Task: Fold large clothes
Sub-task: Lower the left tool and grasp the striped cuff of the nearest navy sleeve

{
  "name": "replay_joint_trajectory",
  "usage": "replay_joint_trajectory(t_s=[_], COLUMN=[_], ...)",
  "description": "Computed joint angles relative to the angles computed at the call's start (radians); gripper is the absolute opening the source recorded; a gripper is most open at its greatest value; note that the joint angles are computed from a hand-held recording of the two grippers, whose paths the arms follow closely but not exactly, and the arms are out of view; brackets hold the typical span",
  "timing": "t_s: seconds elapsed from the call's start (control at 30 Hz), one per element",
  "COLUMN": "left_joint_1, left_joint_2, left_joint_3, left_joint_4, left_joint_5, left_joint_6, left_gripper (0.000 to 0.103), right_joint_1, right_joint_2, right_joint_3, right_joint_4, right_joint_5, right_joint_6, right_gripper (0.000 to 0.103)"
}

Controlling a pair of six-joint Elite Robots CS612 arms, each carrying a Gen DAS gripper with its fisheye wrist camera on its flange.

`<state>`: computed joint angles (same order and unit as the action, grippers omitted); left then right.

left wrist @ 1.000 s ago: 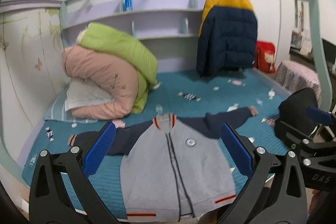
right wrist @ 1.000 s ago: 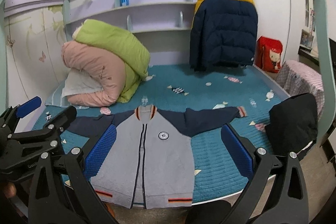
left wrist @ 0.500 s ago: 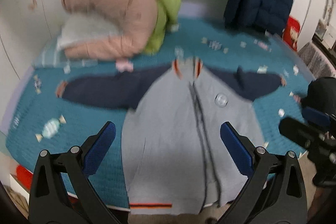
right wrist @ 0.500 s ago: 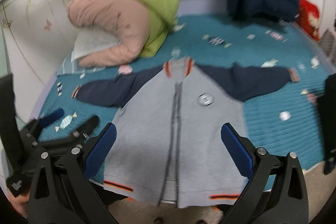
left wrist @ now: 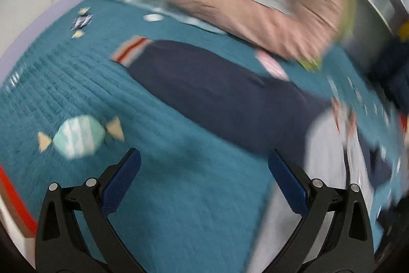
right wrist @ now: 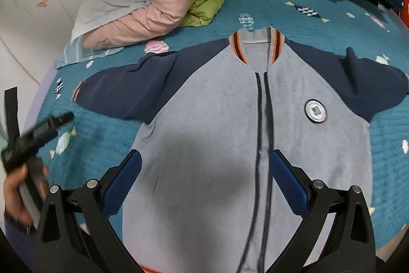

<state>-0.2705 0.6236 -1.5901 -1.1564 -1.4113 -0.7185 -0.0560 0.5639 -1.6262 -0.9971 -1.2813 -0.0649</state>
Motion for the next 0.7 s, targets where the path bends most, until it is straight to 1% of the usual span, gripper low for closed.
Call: replay_joint_trajectory(t_s=[0.03, 0.07, 0.1, 0.17, 0.23, 0.33, 0.4, 0.47, 0.57, 0.63, 0.67, 0.7], left_joint_1=[0.02, 0.048, 0.065, 0.092, 0.115, 0.134, 0.135, 0.139, 0.145, 0.15, 0.154, 0.153], left_joint_2=[0.001, -0.005, -0.016, -0.027, -0.033, -0.037, -0.04, -0.039, -0.049, -0.046, -0.044, -0.044], left_joint_3=[0.018, 0.051, 0.082, 0.129, 0.169, 0.207, 0.227, 0.238, 0.254, 0.249, 0.246, 0.244], left_joint_4=[-0.031, -0.043, -0.039, -0.061, -0.078, -0.089, -0.096, -0.108, -0.096, -0.114, -0.12, -0.115], left_joint_5=[-0.017, -0.026, -0.023, -0.024, -0.025, -0.053, -0.023, -0.037, -0.053, -0.069, -0.08, -0.069], left_joint_6=[-0.023, -0.063, -0.079, -0.083, -0.11, -0.121, -0.112, -0.115, -0.149, -0.181, -0.19, -0.192], left_gripper=[0.099, 0.099, 0.1, 0.099, 0.099, 0.099, 0.099, 0.099, 0.099, 0.099, 0.096, 0.092], right_joint_1=[0.002, 0.006, 0.008, 0.014, 0.017, 0.021, 0.021, 0.023, 0.024, 0.026, 0.025, 0.026], right_joint_2=[0.002, 0.004, 0.005, 0.007, 0.008, 0.005, 0.008, 0.01, 0.013, 0.013, 0.012, 0.012], right_joint_3=[0.014, 0.028, 0.044, 0.069, 0.093, 0.132, 0.148, 0.159, 0.173, 0.184, 0.189, 0.193], right_joint_4=[-0.016, -0.031, -0.044, -0.066, -0.085, -0.098, -0.119, -0.145, -0.171, -0.181, -0.185, -0.189], right_joint_5=[-0.002, -0.007, -0.011, -0.017, -0.019, -0.019, -0.003, 0.006, 0.03, 0.041, 0.05, 0.055], right_joint_6=[0.005, 0.009, 0.011, 0.018, 0.026, 0.045, 0.051, 0.045, 0.043, 0.045, 0.046, 0.049], right_gripper=[0.096, 0.096, 0.096, 0.096, 0.096, 0.096, 0.096, 0.096, 0.096, 0.096, 0.096, 0.096])
